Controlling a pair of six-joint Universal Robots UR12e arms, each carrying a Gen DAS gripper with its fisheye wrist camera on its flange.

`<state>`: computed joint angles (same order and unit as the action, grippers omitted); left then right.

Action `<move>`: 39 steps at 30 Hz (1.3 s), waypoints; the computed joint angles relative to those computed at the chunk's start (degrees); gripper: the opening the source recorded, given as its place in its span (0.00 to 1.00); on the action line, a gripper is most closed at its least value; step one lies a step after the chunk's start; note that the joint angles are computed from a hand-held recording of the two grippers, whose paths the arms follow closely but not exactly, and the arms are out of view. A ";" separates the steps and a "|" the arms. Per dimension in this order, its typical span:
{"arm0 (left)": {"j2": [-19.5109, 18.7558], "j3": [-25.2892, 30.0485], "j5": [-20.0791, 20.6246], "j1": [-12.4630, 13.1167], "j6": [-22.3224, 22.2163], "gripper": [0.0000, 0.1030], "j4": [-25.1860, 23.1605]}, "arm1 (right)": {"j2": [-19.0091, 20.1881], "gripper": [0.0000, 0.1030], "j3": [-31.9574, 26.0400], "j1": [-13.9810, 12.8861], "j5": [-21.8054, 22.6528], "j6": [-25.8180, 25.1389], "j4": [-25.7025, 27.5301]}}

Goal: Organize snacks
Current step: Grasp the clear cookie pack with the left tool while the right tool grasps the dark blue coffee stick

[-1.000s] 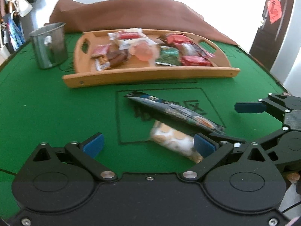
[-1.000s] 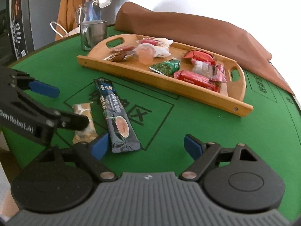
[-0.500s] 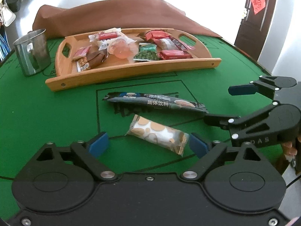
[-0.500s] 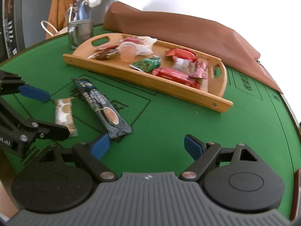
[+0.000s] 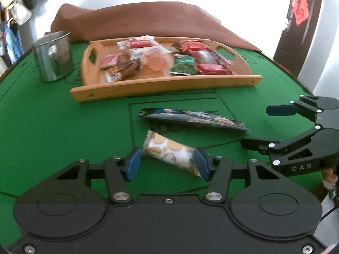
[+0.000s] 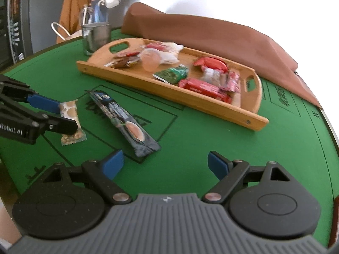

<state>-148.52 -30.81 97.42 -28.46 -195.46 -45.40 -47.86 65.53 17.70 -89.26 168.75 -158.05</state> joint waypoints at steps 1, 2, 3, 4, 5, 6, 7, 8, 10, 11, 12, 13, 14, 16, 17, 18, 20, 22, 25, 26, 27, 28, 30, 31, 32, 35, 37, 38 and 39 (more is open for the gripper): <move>0.35 -0.63 0.61 0.05 -0.30 0.52 0.16 | 0.14 0.89 -0.22 0.06 0.31 -0.37 -0.08; 0.75 -1.37 1.25 0.10 -0.52 0.52 0.41 | 0.34 0.89 -0.54 0.12 0.77 -0.71 -0.17; 1.26 -2.29 1.68 0.20 -0.87 0.52 0.69 | 0.53 0.89 -0.88 0.17 1.19 -0.93 -0.18; 1.75 -3.12 1.96 0.34 -1.42 0.52 0.86 | 0.72 0.88 -1.24 0.23 1.61 -1.17 -0.08; 2.12 -3.73 2.23 0.43 -1.86 0.52 0.90 | 0.96 0.88 -1.73 0.30 1.99 -1.45 0.20; 2.50 -4.32 2.58 0.54 -2.03 0.54 0.91 | 1.23 0.88 -2.23 0.39 2.37 -1.78 0.39; 2.76 -4.73 3.08 0.58 -2.22 0.55 0.87 | 1.51 0.88 -2.75 0.47 2.90 -2.29 0.61; 2.94 -5.02 3.60 0.62 -2.39 0.55 0.81 | 1.73 0.88 -3.12 0.53 3.47 -2.83 0.70; 3.27 -5.51 4.59 0.71 -2.57 0.55 0.67 | 2.31 0.88 -4.17 0.63 4.78 -3.92 1.28; 3.36 -5.60 5.08 0.76 -2.77 0.55 0.50 | 2.74 0.88 -4.95 0.69 5.49 -4.37 1.75; 3.43 -5.66 5.54 0.78 -2.94 0.58 0.34 | 3.15 0.88 -5.72 0.74 5.83 -4.54 2.25; 3.50 -5.77 5.99 0.80 -3.10 0.64 0.39 | 3.58 0.88 -6.56 0.82 5.98 -4.63 2.90; 3.57 -5.81 6.72 0.77 -3.36 0.68 0.20 | 4.06 0.88 -7.45 0.91 5.89 -4.69 3.47; 3.71 -6.09 7.91 0.71 -3.27 0.75 0.30 | 4.80 0.85 -8.82 1.05 5.41 -4.71 4.03; 3.81 -6.31 8.26 0.70 -3.26 0.76 0.40 | 5.04 0.84 -9.33 1.06 5.34 -4.57 4.49; 3.98 -6.64 8.40 0.72 -3.40 0.78 0.45 | 5.24 0.82 -9.83 1.04 5.47 -4.38 5.17; 4.22 -7.14 7.93 0.82 -3.93 0.79 0.44 | 5.45 0.79 -10.49 0.91 6.45 -4.26 6.65; 4.31 -7.29 6.77 0.96 -4.50 0.79 0.30 | 5.69 0.76 -10.95 0.80 7.83 -4.71 7.57; 4.17 -7.21 5.38 0.88 -3.82 0.78 0.92 | 6.07 0.73 -11.52 0.82 9.39 -5.63 7.93; 4.08 -7.11 5.05 0.79 -3.24 0.76 1.05 | 6.26 0.72 -11.92 0.87 9.59 -5.65 8.26; 3.90 -6.84 4.67 0.71 -2.84 0.73 1.08 | 6.47 0.72 -12.24 0.97 9.36 -5.30 8.22; 3.74 -6.57 4.30 0.66 -2.59 0.72 1.02 | 6.66 0.72 -12.51 1.11 8.85 -4.92 8.00; 3.40 -6.05 4.63 0.47 -1.85 0.72 1.12 | 6.89 0.72 -12.74 1.24 8.00 -4.17 7.52; 3.42 -6.11 4.91 0.43 -1.68 0.72 1.33 | 6.88 0.73 -12.68 1.20 8.00 -3.82 7.31; 3.48 -6.23 5.16 0.43 -1.68 0.72 1.41 | 6.84 0.73 -12.60 1.15 7.90 -3.52 7.22; 4.07 -7.25 5.54 0.69 -2.93 0.72 1.25 | 6.53 0.73 -12.20 0.93 7.58 -3.12 7.49; 4.69 -8.55 4.96 0.97 -3.54 0.63 2.36 | 6.23 0.64 -11.91 0.56 9.09 -2.76 8.46; 4.94 -9.04 4.59 1.06 -3.56 0.57 2.90 | 6.12 0.60 -11.74 0.41 10.13 -2.33 8.57; 5.14 -9.44 4.01 1.16 -3.37 0.46 3.41 | 5.98 0.53 -11.45 0.37 10.67 -2.19 8.39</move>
